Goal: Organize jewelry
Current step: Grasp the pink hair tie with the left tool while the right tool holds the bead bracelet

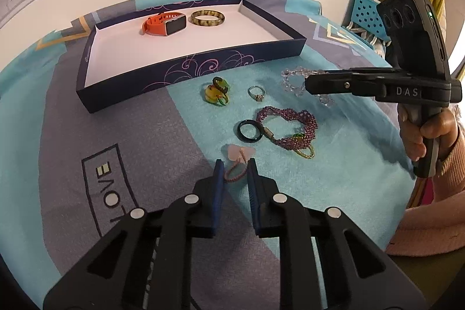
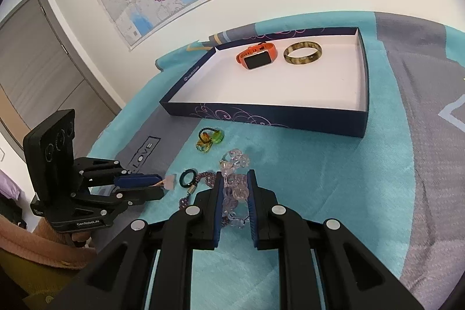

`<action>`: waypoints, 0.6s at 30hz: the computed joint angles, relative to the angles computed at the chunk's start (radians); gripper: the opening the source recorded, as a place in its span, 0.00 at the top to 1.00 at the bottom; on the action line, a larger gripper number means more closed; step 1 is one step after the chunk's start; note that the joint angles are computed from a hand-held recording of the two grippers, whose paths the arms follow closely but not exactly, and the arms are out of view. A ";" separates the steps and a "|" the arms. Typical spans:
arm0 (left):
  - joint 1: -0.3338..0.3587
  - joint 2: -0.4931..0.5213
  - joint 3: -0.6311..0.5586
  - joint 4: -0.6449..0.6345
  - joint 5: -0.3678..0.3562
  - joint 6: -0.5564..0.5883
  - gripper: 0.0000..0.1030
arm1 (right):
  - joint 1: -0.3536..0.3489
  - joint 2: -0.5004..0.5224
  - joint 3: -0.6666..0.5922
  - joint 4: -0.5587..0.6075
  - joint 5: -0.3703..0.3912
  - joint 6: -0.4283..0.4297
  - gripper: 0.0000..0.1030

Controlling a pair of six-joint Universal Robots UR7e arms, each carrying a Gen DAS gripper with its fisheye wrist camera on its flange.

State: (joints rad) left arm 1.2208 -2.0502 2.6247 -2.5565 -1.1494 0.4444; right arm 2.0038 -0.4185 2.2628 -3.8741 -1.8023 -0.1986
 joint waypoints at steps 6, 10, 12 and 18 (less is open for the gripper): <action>0.017 0.005 -0.006 -0.021 -0.023 -0.012 0.85 | 0.006 0.001 -0.004 -0.004 -0.001 0.001 0.87; 0.028 0.005 -0.015 -0.028 -0.043 -0.020 0.86 | 0.006 -0.005 -0.002 -0.013 0.001 0.002 0.87; 0.033 0.004 -0.020 -0.031 -0.052 -0.018 0.87 | 0.009 -0.009 -0.003 -0.017 -0.004 0.002 0.87; 0.021 -0.004 -0.034 -0.040 -0.065 -0.018 0.87 | 0.018 -0.018 -0.014 -0.009 -0.009 -0.004 0.87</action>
State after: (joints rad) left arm 1.2423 -2.0544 2.5911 -2.5969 -1.2144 0.4261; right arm 2.0214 -0.4368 2.2491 -3.8827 -1.8115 -0.2028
